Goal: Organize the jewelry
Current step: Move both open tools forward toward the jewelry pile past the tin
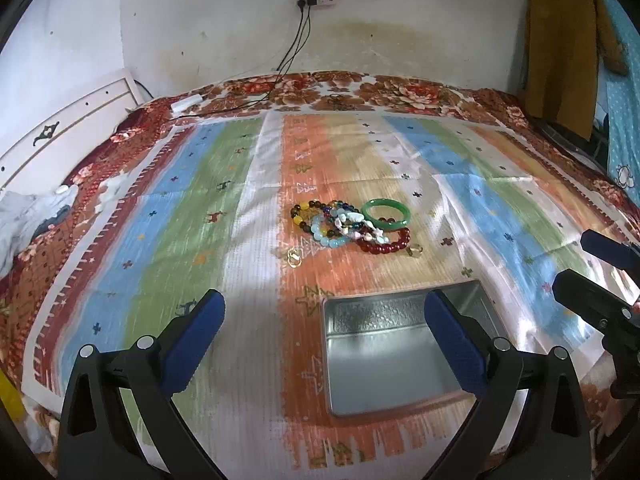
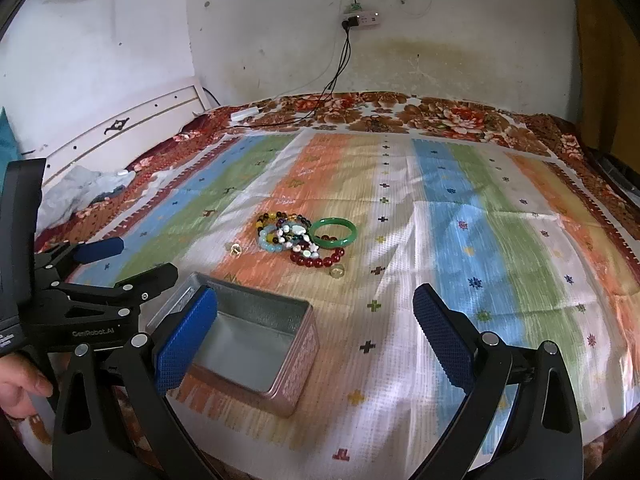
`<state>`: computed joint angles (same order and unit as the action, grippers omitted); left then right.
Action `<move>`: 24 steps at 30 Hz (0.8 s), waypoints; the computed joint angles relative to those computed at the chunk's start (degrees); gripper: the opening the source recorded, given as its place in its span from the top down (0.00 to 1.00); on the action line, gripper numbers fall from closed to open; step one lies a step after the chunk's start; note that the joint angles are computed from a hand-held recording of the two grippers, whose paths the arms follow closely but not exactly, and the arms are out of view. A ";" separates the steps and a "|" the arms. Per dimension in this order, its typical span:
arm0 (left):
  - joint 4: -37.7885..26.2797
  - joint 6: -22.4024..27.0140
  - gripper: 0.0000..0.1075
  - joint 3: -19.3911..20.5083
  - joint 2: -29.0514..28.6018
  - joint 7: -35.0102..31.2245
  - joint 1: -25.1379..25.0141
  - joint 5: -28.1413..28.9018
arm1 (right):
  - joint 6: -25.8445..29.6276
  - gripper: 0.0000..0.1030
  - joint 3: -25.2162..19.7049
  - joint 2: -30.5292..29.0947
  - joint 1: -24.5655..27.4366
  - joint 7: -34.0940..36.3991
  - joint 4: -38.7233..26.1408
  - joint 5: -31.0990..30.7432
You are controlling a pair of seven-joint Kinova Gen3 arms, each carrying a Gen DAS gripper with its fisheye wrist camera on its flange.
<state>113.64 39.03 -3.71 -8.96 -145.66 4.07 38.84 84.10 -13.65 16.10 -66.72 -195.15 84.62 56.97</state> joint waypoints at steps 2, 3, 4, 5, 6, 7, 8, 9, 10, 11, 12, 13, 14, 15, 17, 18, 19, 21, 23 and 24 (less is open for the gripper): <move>-0.50 -0.25 0.09 0.34 0.58 0.63 -0.01 -0.33 | -0.72 0.04 0.16 -0.25 0.67 0.46 0.26 -0.22; -0.83 -0.15 0.09 0.51 0.89 1.07 -0.06 -0.59 | -1.39 0.04 0.21 -0.48 1.21 0.90 0.46 -0.46; -1.20 -0.06 0.09 0.71 1.26 1.58 -0.13 -0.87 | -1.81 0.04 0.22 -0.71 1.53 1.12 0.68 -0.56; -1.41 -0.14 0.09 0.87 1.51 1.87 -0.19 -1.01 | -2.04 0.04 0.21 -0.84 1.74 1.16 0.82 -0.55; -1.68 -0.29 0.09 1.13 1.79 2.20 -0.20 -1.20 | -2.80 0.04 0.25 -1.18 2.27 1.34 1.15 -0.64; -2.03 -0.52 0.09 1.43 2.10 2.46 -0.17 -1.46 | -3.66 0.04 0.21 -1.54 2.76 1.25 1.56 -0.78; -2.36 -1.08 0.09 1.85 2.38 3.10 -0.15 -1.86 | -4.59 0.04 0.18 -1.91 3.31 1.03 2.00 -0.95; -2.64 -1.39 0.09 1.99 2.67 3.37 -0.15 -1.95 | -5.23 0.04 0.16 -2.12 3.81 1.06 2.23 -1.05; -3.13 -1.57 0.09 2.25 3.09 3.85 -0.12 -2.17 | -5.38 0.04 0.14 -2.09 4.20 1.48 2.13 -1.14; -3.54 -1.79 0.09 2.53 3.46 4.32 -0.10 -2.45 | -5.38 0.04 0.15 -1.99 4.46 1.92 2.03 -1.08; -3.81 -2.16 0.09 2.83 3.72 4.85 -0.09 -2.80 | -5.34 0.04 0.21 -1.84 4.77 2.75 1.80 -1.04; -4.06 -2.33 0.09 3.04 3.96 5.23 -0.08 -3.10 | -5.15 0.04 0.29 -1.55 4.98 3.61 1.47 -1.03; -4.35 -2.42 0.09 3.23 4.27 5.55 -0.06 -3.41 | -5.09 0.04 0.40 -1.44 5.14 4.17 1.42 -1.04; -4.67 -2.57 0.09 3.50 4.63 6.06 -0.05 -3.89 | -5.15 0.04 0.52 -1.36 5.37 4.76 1.33 -1.15; -5.24 -2.76 0.09 4.03 5.32 6.73 0.03 -4.77 | -6.16 0.04 0.79 -1.43 6.19 5.64 1.33 -1.61; -5.68 -2.94 0.09 4.40 5.71 7.36 0.08 -5.56 | -6.58 0.04 0.89 -1.46 6.48 5.93 1.38 -1.76; -6.00 -3.10 0.09 4.65 5.97 7.82 0.11 -6.03 | -6.99 0.04 1.02 -1.38 6.92 6.62 1.22 -2.05; -6.99 -3.05 0.09 5.17 6.82 8.36 0.22 -6.83 | -7.55 0.04 1.37 -1.13 7.66 7.94 0.83 -2.45; -7.88 -3.53 0.09 5.84 7.61 9.70 0.34 -8.59 | -8.62 0.04 1.66 -1.29 8.50 8.84 0.89 -3.23; -8.59 -3.54 0.09 6.21 8.23 10.56 0.42 -9.83 | -9.67 0.04 1.84 -1.72 9.13 8.84 1.31 -3.69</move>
